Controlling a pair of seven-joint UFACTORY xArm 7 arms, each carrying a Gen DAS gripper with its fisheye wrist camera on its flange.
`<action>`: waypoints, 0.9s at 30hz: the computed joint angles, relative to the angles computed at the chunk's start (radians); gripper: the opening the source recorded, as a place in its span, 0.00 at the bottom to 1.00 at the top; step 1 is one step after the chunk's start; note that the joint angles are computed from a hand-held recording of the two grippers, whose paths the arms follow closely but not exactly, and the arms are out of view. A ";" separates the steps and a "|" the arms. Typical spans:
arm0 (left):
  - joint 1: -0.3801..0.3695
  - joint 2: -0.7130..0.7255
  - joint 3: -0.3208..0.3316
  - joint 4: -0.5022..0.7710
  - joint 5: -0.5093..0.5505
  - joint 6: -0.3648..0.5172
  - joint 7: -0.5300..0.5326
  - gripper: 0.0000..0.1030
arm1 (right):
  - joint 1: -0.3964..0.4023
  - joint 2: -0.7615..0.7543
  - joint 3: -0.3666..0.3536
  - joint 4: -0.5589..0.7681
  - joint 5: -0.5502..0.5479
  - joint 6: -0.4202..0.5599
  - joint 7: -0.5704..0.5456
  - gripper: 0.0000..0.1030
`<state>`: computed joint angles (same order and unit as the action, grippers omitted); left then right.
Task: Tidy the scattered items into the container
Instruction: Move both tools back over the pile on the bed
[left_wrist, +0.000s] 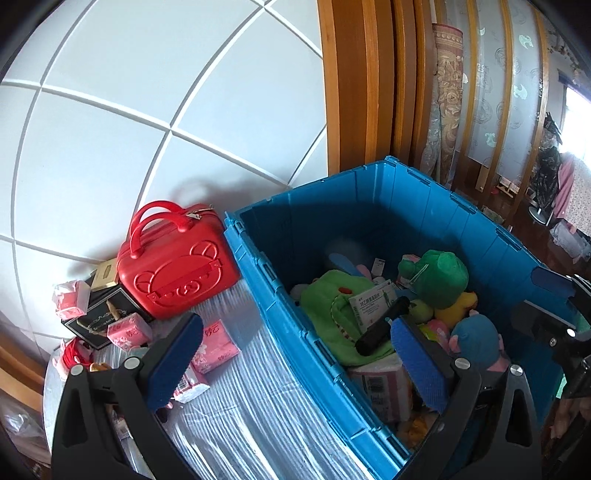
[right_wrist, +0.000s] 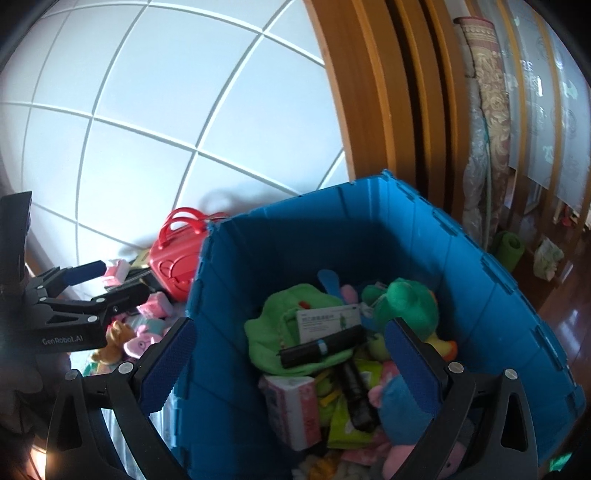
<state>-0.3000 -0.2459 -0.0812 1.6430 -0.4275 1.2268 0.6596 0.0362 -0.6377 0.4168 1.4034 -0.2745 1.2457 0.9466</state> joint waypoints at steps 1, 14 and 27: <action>0.004 -0.008 0.013 -0.008 -0.010 0.010 0.010 1.00 | -0.001 0.010 0.009 0.009 -0.002 -0.001 0.002 1.00; 0.127 -0.052 0.148 -0.108 -0.037 0.051 0.124 1.00 | 0.058 0.278 0.179 0.230 -0.138 0.012 0.076 1.00; 0.314 0.000 0.248 -0.236 -0.026 -0.001 0.316 1.00 | 0.293 0.735 0.342 0.578 -0.492 0.133 0.193 1.00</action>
<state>0.0144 -0.2455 0.1671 1.4068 -0.4536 1.2262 0.9756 0.3292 0.0971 0.7587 1.9810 -0.7663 1.3783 1.1397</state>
